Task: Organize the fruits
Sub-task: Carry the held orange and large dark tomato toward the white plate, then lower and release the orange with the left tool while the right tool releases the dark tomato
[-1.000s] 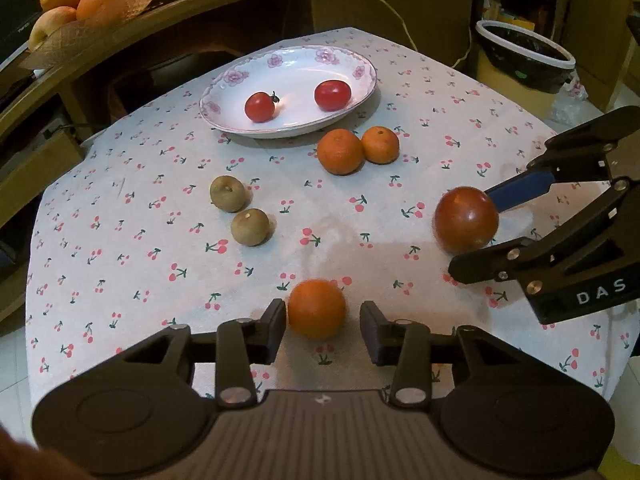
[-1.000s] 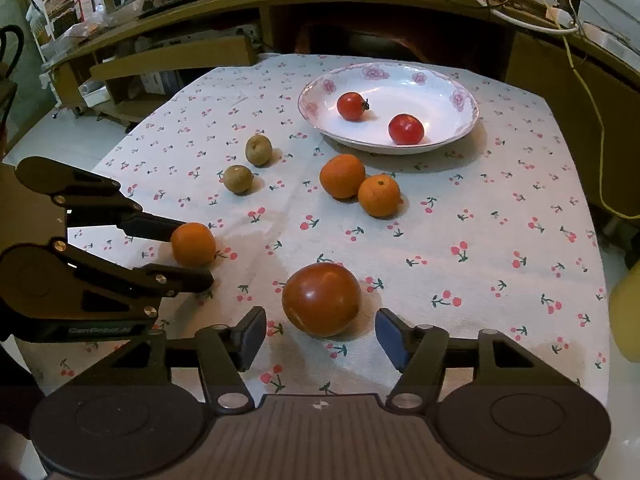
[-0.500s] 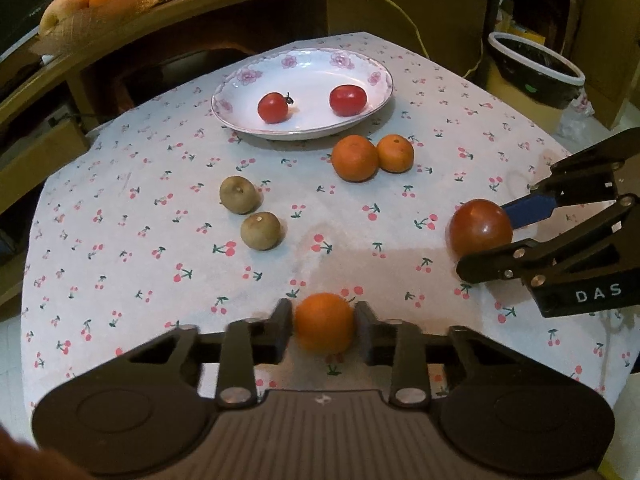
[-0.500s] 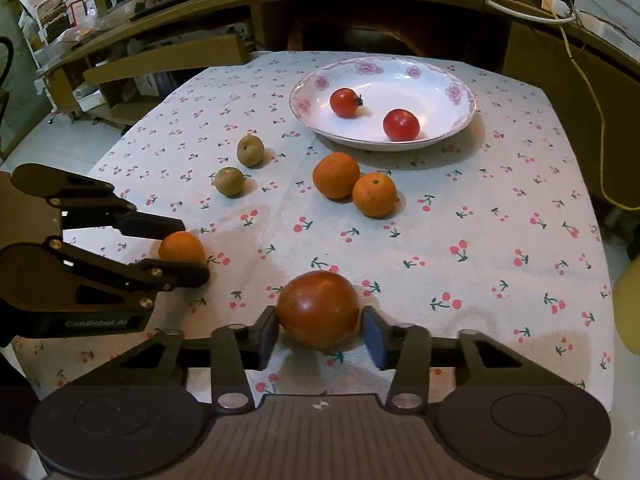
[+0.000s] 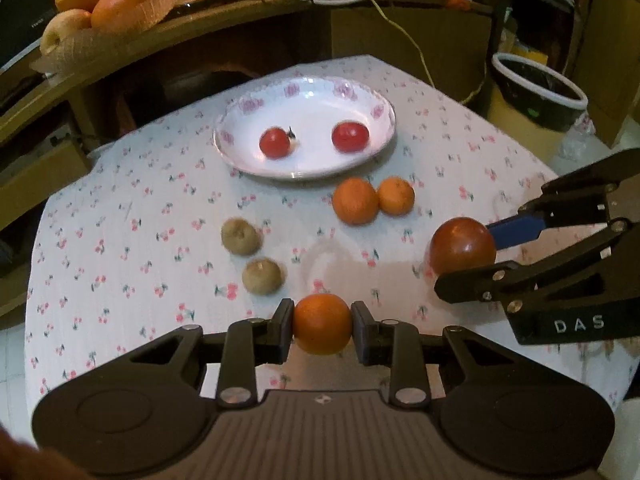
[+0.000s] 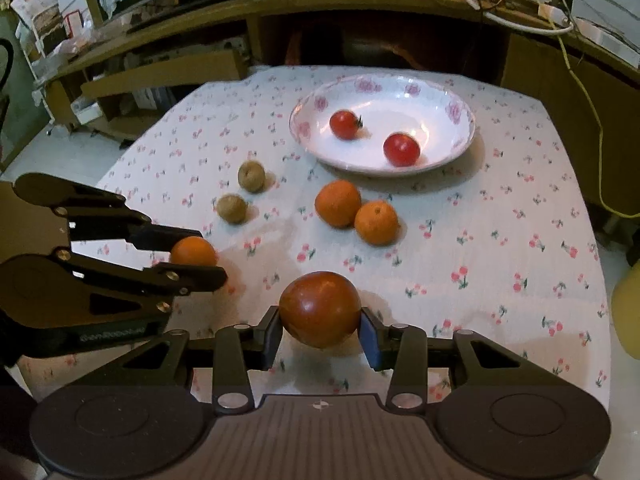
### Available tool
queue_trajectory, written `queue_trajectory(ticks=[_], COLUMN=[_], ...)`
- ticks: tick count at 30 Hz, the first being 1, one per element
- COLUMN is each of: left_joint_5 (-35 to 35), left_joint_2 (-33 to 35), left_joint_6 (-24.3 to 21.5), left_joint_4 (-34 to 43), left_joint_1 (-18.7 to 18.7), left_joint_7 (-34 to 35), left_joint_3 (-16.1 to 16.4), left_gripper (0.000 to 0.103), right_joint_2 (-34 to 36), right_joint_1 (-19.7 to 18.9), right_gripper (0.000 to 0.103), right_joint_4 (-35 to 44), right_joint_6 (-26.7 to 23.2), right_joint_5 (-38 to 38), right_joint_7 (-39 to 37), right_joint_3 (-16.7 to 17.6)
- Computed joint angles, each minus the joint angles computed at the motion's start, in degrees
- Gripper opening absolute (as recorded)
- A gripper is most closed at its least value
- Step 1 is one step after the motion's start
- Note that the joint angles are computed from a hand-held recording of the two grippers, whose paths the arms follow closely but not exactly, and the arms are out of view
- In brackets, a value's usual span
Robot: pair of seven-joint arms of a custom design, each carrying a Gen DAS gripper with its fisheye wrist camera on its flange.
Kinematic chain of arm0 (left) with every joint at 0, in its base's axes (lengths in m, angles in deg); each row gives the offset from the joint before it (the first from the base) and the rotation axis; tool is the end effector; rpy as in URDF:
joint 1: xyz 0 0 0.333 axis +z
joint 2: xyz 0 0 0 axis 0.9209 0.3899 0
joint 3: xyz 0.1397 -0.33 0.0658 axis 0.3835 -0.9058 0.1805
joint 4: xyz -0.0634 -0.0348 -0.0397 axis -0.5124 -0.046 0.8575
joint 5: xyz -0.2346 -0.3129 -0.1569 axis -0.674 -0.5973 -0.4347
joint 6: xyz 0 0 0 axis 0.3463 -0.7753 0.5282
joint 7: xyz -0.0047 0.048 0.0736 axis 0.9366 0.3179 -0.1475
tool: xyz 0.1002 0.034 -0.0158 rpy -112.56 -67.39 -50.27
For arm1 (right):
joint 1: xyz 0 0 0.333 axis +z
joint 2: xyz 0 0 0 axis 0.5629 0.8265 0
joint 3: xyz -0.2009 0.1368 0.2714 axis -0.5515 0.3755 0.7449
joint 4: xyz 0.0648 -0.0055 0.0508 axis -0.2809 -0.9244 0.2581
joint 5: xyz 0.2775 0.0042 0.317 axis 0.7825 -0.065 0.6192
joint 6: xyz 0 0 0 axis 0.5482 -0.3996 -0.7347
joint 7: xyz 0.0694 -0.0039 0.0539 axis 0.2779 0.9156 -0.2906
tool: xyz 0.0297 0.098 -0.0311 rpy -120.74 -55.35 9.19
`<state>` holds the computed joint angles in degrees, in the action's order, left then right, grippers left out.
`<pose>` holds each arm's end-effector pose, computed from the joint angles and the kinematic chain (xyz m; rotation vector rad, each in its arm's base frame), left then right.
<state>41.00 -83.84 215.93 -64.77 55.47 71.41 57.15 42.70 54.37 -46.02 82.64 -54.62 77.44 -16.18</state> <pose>0.5083 -0.0958 0.4050 -1.5310 2.1851 -0.7235 0.5150 0.2145 0.4068 -2.1581 1.3319 -0.3330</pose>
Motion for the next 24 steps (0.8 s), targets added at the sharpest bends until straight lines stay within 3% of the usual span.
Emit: queue_trajectory(ticks=[11,24], left_joint_5=[-2.3,14.2], left_joint_2=[3.9,10.8], left_joint_6=[0.5,1.3], left_joint_4=[5.9,13.7], left_joint_1=[2.8,9.4], left_joint_7=[0.7,-15.7], left_joint_3=[-3.3,-7.1], left_gripper=[0.036,0.035], right_joint_2=[2.2,7.8], right_joint_1=[-1.0,-2.9], right_gripper=[0.042,0.042], right_joint_4=[4.2,11.2], right_joint_6=[1.1,2.1], right_joint_5=[3.0,-2.2], right_joint_7=[-1.3,5.9], right_joint_3=[0.2,0.0])
